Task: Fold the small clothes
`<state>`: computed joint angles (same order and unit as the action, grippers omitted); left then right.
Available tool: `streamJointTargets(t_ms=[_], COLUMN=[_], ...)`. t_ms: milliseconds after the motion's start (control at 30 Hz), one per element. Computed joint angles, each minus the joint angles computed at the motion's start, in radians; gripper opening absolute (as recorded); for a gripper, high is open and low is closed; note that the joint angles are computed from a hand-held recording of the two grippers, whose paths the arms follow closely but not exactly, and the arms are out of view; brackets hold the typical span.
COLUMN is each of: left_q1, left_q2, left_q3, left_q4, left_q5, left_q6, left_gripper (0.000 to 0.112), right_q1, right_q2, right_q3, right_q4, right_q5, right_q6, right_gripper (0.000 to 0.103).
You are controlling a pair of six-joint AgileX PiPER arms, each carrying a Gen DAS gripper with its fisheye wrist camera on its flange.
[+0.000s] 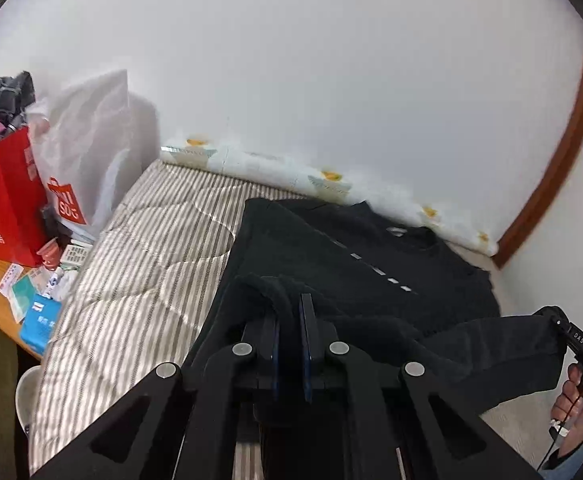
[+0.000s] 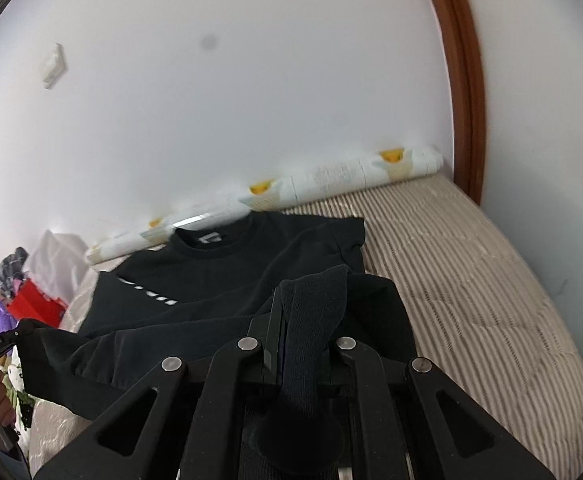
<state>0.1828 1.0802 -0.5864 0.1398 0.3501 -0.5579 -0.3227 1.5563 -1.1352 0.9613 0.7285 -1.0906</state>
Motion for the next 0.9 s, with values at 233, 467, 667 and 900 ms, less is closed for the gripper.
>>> streamJointTargets(t_ms=[233,467,667,900], left_q1=[0.028,0.015,0.009,0.042], left_q2=[0.258,0.334,0.24,-0.024], left_q3=[-0.065,-0.071,-0.056,0.134], left_q4=[0.072,0.184,0.068,-0.126], left_q5=[-0.086,-0.111,-0.022,-0.002], left_q6=[-0.051,-0.135,0.05,0.265], left_gripper=[0.009,0.013,0.028,0.05], right_q1=[0.104,0.143,0.096,-0.123], right_q2=[0.215,0.294,0.186,-0.052], right_q3=[-0.131,-0.158,-0.116,0.134], right_q4=[-0.128,-0.243,-0.353,-0.211], right_q5=[-0.096,-0.152,-0.048,-0.017], right_q6=[0.153,0.258,0.27,-0.053], right_gripper=[0.009,0.012,0.045,0.055])
